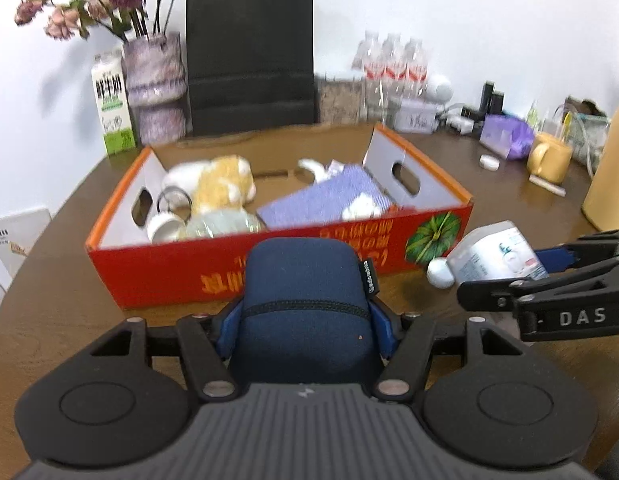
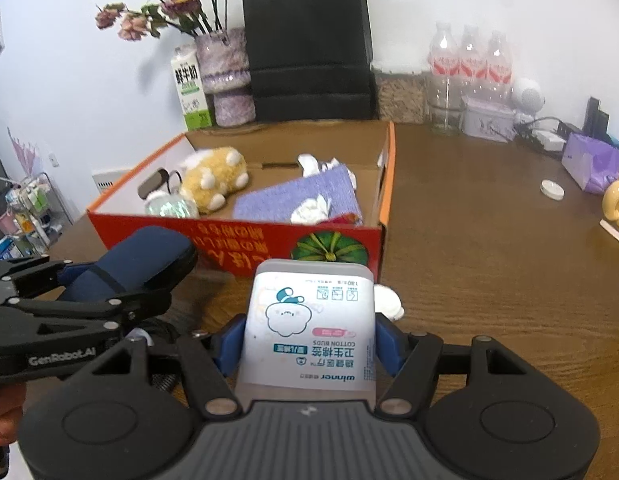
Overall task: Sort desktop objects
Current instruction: 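Carry the pouch and cotton-buds container into the box and open both tools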
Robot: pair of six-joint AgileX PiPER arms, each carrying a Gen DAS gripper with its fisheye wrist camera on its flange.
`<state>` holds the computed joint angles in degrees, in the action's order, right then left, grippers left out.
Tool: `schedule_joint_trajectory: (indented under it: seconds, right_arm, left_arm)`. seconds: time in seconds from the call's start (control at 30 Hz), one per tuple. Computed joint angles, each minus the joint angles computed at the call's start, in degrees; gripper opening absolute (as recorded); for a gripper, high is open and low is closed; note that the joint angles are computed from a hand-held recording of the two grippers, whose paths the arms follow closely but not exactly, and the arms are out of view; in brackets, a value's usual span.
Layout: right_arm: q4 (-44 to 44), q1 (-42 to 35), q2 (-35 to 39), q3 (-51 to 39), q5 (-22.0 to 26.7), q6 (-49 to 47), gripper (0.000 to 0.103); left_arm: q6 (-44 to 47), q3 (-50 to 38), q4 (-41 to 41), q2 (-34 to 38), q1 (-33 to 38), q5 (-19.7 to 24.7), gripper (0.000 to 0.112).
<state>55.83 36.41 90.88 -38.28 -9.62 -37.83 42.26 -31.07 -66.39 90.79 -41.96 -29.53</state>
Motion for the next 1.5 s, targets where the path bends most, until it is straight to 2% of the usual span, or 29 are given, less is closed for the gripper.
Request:
schedule_joint_trajectory:
  seconds: [0.17, 0.3, 0.37, 0.53, 0.6, 0.77, 0.87, 1.03, 1.17, 1.3, 1.4, 1.5]
  right_arm:
    - [0.5, 0.2, -2.3, -1.2, 0.2, -1.2, 0.065]
    - [4.9, 0.6, -2.8, -3.7, -0.5, -5.6, 0.065]
    - [3.4, 0.1, -2.1, -5.7, -0.6, -3.9, 0.065]
    - [-5.9, -1.4, 1.9, -11.1, -0.7, 6.1, 0.065]
    - [-7.0, -2.0, 4.6, -14.1, -0.8, 7.2, 0.065]
    - [-13.5, -3.4, 11.9, -20.9, -0.6, 14.7, 0.065]
    - [-25.0, -5.0, 15.9, -24.6, 0.1, 27.8, 0.065]
    - [-24.8, -5.4, 21.6, -29.4, -2.0, 27.1, 0.065]
    - [-30.1, -6.3, 24.9, -31.6, -4.4, 31.6, 0.065]
    - [-29.7, -7.3, 27.6, -34.7, -3.7, 29.1, 0.065]
    - [-22.7, -7.2, 29.1, -36.2, -3.7, 20.0, 0.065]
    - [-18.3, -7.0, 30.0, -36.6, -3.8, 15.1, 0.065]
  left_arm:
    - [-0.3, 1.3, 1.0, -4.6, -0.5, -2.2, 0.064]
    - [-2.3, 0.4, 4.3, -6.8, 1.7, -2.5, 0.064]
    - [-4.5, -0.4, 7.1, -6.9, 3.6, -2.4, 0.064]
    - [-14.2, -3.2, 19.3, -5.0, 10.3, -0.7, 0.064]
    - [-19.7, -4.5, 25.2, -3.5, 13.0, 0.3, 0.064]
    - [-32.2, -8.9, 37.6, 3.3, 18.7, 0.1, 0.064]
    - [-34.9, -11.3, 39.0, 7.4, 20.1, -1.3, 0.064]
    - [-30.4, -16.0, 35.7, 12.8, 21.2, -1.6, 0.064]
    - [-26.8, -18.4, 33.1, 15.9, 21.0, -1.3, 0.064]
    - [-23.0, -22.7, 30.1, 18.8, 20.7, 1.3, 0.064]
    - [-21.3, -24.9, 29.1, 20.6, 19.8, 1.8, 0.064]
    - [-17.5, -26.4, 25.3, 22.1, 18.9, 2.0, 0.064]
